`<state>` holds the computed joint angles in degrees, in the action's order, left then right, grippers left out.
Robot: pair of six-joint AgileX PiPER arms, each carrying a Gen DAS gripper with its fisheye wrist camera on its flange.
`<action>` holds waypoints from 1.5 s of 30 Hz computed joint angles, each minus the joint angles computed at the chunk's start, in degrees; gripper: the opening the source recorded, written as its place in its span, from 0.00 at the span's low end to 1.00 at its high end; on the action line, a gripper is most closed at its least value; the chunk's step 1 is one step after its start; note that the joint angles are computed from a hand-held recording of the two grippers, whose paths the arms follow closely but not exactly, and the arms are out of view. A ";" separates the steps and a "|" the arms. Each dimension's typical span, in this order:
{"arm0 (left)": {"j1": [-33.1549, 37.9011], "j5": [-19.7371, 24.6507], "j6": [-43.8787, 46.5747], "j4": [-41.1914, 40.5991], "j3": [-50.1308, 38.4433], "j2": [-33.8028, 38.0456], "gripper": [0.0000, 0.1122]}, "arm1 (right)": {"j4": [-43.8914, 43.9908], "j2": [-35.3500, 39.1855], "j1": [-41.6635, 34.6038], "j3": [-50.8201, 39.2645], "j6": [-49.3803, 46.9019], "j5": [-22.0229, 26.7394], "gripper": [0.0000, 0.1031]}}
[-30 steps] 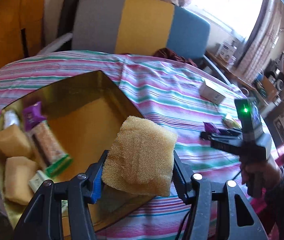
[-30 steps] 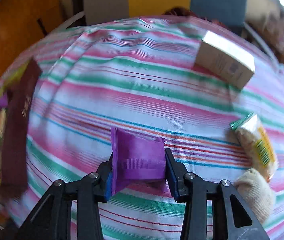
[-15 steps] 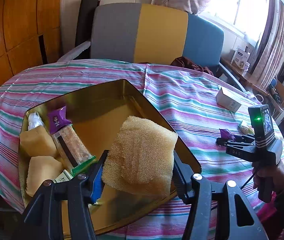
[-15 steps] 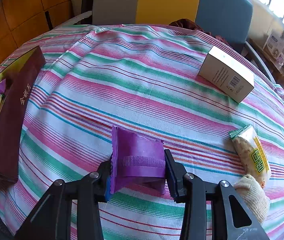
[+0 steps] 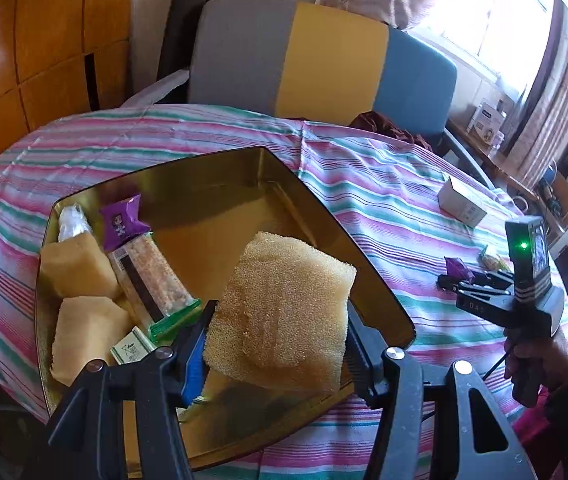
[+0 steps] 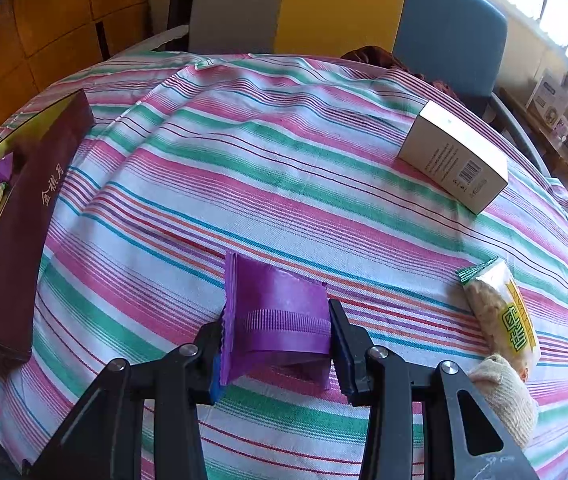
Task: Organize objects
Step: 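Carry the yellow sponge into the gold tray and open the left tool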
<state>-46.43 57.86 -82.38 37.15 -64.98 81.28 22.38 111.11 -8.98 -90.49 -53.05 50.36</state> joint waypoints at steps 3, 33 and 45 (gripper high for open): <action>1.57 -0.95 -1.31 0.32 2.91 -3.22 0.52 | 0.09 0.01 -0.05 0.02 -0.18 -0.05 0.41; 37.22 -9.48 31.03 -21.63 -9.13 16.10 0.58 | -0.12 0.13 0.20 -0.38 0.11 0.27 0.41; 33.35 -7.33 25.40 -12.41 -3.46 4.66 0.67 | -0.13 0.08 0.22 -0.30 -0.06 -0.05 0.41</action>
